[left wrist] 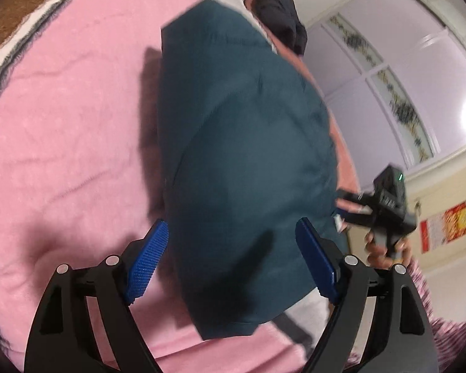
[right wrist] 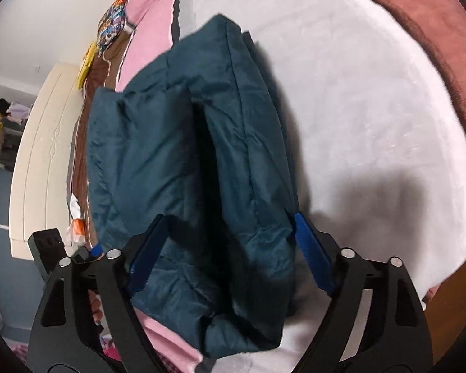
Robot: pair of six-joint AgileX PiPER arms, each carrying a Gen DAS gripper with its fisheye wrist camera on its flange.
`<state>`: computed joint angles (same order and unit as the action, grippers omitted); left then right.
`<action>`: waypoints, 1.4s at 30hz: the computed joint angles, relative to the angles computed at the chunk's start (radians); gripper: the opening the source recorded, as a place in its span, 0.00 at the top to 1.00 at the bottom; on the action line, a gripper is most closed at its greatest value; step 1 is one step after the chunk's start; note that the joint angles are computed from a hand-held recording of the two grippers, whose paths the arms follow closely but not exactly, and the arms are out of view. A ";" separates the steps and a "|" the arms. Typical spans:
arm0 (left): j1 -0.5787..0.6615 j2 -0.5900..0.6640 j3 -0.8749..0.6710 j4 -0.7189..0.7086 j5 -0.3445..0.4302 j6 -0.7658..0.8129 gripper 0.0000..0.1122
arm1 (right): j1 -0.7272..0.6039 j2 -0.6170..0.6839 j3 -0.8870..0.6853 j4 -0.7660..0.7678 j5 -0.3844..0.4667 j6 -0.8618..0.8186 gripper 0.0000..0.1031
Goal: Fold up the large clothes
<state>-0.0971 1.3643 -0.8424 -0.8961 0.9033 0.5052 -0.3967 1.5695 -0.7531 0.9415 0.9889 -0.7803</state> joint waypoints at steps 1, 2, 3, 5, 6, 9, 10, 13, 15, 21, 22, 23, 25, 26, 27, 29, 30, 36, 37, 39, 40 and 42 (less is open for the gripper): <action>-0.024 0.016 0.001 0.013 -0.020 -0.012 0.28 | 0.012 0.023 -0.007 -0.010 -0.008 0.006 0.18; -0.036 0.029 -0.001 0.017 -0.032 -0.020 0.28 | 0.011 0.034 -0.001 -0.005 -0.001 -0.003 0.18; -0.046 0.048 0.000 0.002 -0.044 -0.007 0.28 | 0.007 0.054 0.006 0.004 0.007 -0.022 0.18; -0.054 0.082 -0.003 -0.028 -0.056 0.015 0.27 | -0.002 0.095 -0.006 0.013 0.019 -0.044 0.18; -0.057 0.095 -0.005 -0.044 -0.059 0.026 0.27 | -0.007 0.106 -0.004 0.023 0.025 -0.061 0.18; -0.069 0.122 -0.017 -0.061 -0.060 0.044 0.32 | -0.041 0.159 -0.017 0.058 0.082 -0.118 0.34; -0.073 0.119 -0.016 -0.060 -0.061 0.050 0.33 | -0.057 0.156 -0.014 0.051 0.097 -0.124 0.40; -0.096 0.100 -0.019 -0.035 -0.082 0.035 0.44 | -0.073 0.164 -0.020 0.060 0.133 -0.164 0.60; -0.123 0.077 -0.016 -0.007 -0.112 0.013 0.51 | -0.071 0.145 -0.013 0.071 0.141 -0.192 0.70; -0.166 0.023 -0.037 0.095 -0.197 -0.048 0.62 | -0.002 0.038 0.028 0.096 0.074 -0.220 0.83; -0.166 0.015 -0.041 0.109 -0.202 -0.055 0.63 | 0.011 0.033 0.035 0.107 0.061 -0.229 0.84; -0.160 0.008 -0.049 0.125 -0.205 -0.059 0.63 | 0.029 0.026 0.043 0.119 0.046 -0.236 0.84; -0.124 -0.002 -0.064 0.134 -0.190 -0.040 0.64 | 0.080 0.007 0.049 0.143 0.010 -0.241 0.84; -0.101 -0.009 -0.065 0.138 -0.182 -0.028 0.64 | 0.114 0.005 0.048 0.159 -0.010 -0.238 0.85; -0.081 -0.013 -0.074 0.151 -0.176 -0.024 0.64 | 0.146 0.001 0.058 0.178 -0.034 -0.242 0.85; -0.033 -0.025 -0.080 0.164 -0.157 -0.011 0.64 | 0.238 0.005 0.043 0.213 -0.087 -0.220 0.85; -0.001 -0.026 -0.090 0.166 -0.143 0.000 0.64 | 0.282 0.014 0.029 0.230 -0.110 -0.207 0.85; 0.216 -0.031 -0.107 0.132 -0.067 0.098 0.64 | 0.511 0.106 -0.135 0.226 -0.226 -0.086 0.85; 0.261 -0.031 -0.105 0.118 -0.052 0.126 0.64 | 0.550 0.128 -0.178 0.208 -0.242 -0.051 0.85; 0.322 -0.021 -0.108 0.100 -0.034 0.151 0.64 | 0.616 0.179 -0.267 0.161 -0.267 0.022 0.85; 0.358 -0.013 -0.110 0.086 -0.023 0.169 0.64 | 0.640 0.205 -0.307 0.142 -0.276 0.050 0.85; 0.403 0.000 -0.111 0.067 -0.013 0.195 0.64 | 0.682 0.251 -0.385 0.093 -0.285 0.114 0.85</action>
